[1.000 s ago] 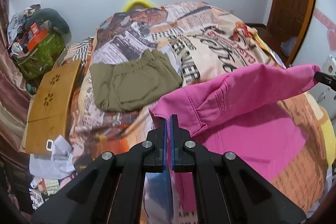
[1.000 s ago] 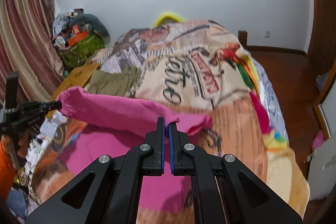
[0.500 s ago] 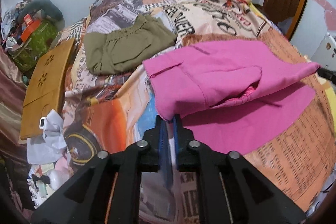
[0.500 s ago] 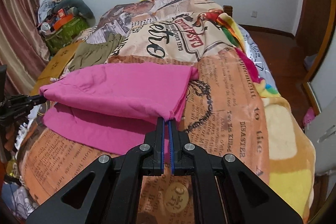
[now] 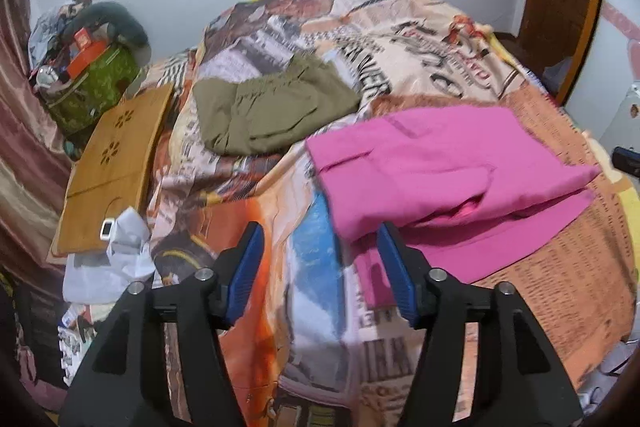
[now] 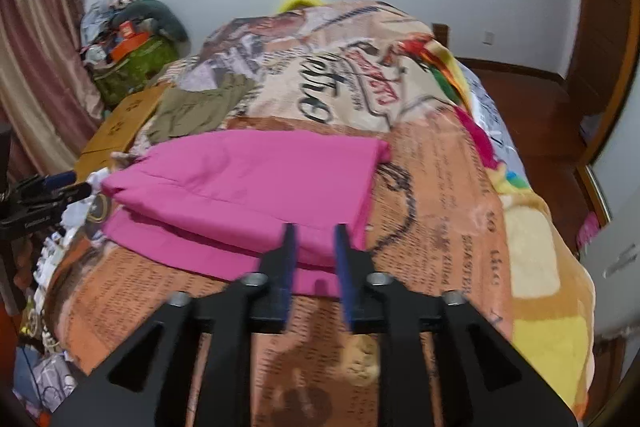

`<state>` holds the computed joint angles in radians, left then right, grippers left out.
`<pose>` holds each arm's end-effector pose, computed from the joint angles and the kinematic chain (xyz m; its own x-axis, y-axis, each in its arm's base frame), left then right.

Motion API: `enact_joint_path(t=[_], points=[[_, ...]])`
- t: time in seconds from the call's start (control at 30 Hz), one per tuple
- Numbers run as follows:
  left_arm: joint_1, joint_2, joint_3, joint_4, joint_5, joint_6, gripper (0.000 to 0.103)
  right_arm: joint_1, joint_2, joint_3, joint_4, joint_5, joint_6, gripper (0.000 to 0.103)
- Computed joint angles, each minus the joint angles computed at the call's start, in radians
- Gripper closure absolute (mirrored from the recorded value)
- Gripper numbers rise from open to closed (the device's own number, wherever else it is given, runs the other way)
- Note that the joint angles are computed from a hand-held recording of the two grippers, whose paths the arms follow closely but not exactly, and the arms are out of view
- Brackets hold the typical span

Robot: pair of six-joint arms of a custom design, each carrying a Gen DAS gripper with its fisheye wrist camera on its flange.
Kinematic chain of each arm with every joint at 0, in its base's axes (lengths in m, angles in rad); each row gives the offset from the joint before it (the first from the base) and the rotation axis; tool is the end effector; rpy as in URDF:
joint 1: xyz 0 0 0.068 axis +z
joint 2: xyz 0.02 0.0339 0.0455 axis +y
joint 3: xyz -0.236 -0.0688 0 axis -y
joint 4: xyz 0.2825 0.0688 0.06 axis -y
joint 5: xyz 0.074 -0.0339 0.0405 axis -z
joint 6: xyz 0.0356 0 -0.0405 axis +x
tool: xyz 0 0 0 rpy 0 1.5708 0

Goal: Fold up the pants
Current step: 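Open both grippers and release the folded pink trousers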

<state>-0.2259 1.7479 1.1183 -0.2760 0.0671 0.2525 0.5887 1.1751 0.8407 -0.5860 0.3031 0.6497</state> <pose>0.3823 -0.0903 0.1418 -0.6766 0.4113 -0.6108 0.4470 0.8886 0.1031 0.2396 0.1472 0.2093 -0.7567 0.1890 -0.6258 0.0981 0.9793 0.1771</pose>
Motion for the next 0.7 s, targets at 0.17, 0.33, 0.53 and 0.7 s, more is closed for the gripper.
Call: enact_joint_path(t=[0.17, 0.33, 0.53, 0.7], points=[[-0.04, -0.018, 0.017, -0.038, 0.067, 0.01, 0.02, 0.054, 0.07, 0.069, 0.033, 0.021, -0.055, 0.036], [-0.112, 0.033, 0.041, -0.035, 0.042, 0.045, 0.016, 0.062, 0.187, 0.137, 0.064, -0.058, -0.13, 0.033], [-0.177, 0.15, 0.115, -0.049, -0.029, 0.097, 0.016, 0.046, 0.306, 0.177, 0.118, -0.137, -0.179, 0.033], [-0.19, 0.22, 0.191, -0.098, -0.019, 0.116, 0.016, 0.011, 0.392, 0.221, 0.128, -0.204, -0.227, 0.033]])
